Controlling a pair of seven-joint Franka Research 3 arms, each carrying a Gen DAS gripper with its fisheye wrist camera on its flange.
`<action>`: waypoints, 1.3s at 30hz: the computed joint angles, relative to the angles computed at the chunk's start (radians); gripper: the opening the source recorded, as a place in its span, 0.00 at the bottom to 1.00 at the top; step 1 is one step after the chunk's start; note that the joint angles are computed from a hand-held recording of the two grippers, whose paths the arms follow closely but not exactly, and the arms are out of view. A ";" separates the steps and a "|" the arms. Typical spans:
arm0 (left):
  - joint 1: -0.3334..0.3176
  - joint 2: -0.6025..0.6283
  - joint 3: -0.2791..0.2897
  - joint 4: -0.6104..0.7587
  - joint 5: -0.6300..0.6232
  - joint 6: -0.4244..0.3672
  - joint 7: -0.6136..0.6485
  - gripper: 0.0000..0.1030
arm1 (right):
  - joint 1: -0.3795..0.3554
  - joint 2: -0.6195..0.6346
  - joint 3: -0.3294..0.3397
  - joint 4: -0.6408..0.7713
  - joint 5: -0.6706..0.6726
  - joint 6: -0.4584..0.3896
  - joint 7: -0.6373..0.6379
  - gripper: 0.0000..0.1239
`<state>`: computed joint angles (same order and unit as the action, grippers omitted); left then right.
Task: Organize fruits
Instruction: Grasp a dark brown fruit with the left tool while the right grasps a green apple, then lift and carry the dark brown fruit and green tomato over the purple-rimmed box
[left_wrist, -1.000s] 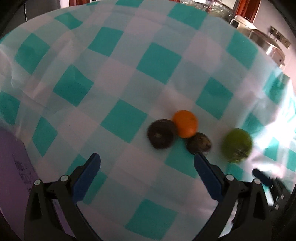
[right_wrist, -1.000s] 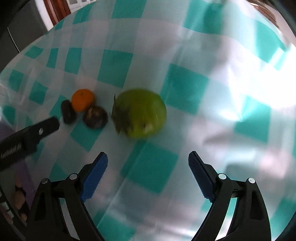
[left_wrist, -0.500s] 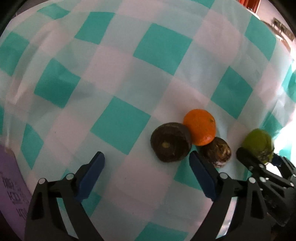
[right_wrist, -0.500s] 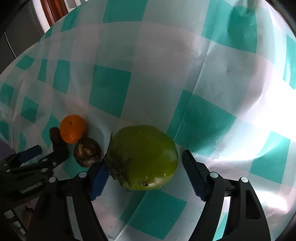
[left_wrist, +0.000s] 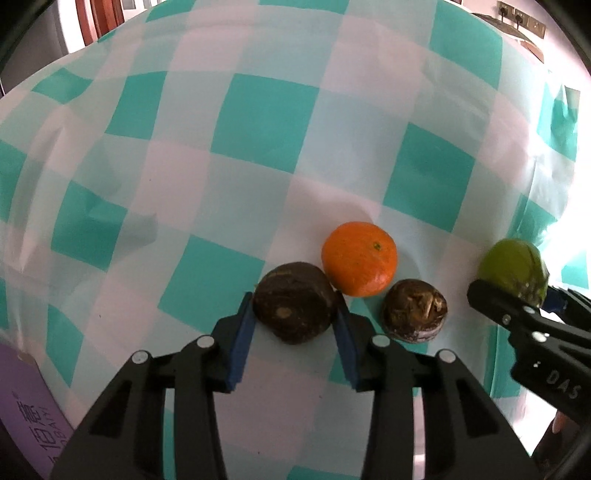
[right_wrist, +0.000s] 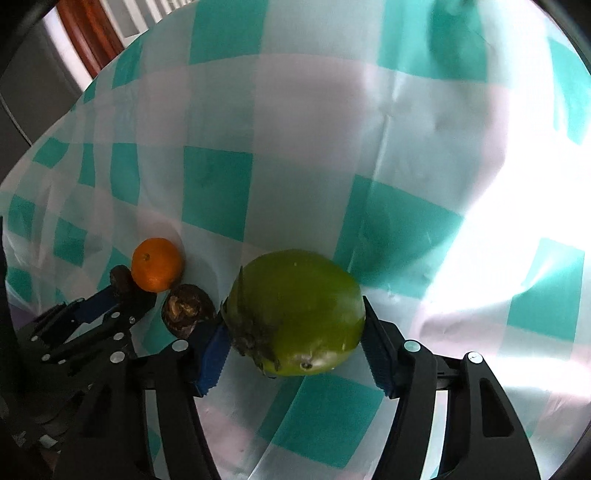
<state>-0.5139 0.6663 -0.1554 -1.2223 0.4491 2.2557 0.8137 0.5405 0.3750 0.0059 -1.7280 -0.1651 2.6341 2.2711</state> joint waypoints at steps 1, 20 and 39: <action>0.005 -0.016 -0.004 -0.025 -0.004 0.006 0.001 0.40 | 0.000 -0.007 -0.001 -0.006 0.003 -0.006 0.007 0.50; -0.010 -0.377 -0.139 -0.486 -0.076 0.124 -0.009 0.39 | -0.082 -0.577 0.190 -0.640 -0.065 0.029 0.247 0.50; -0.181 -0.659 -0.298 -0.764 0.019 0.082 -0.234 0.39 | -0.008 -1.184 0.368 -0.999 0.167 -0.199 0.119 0.50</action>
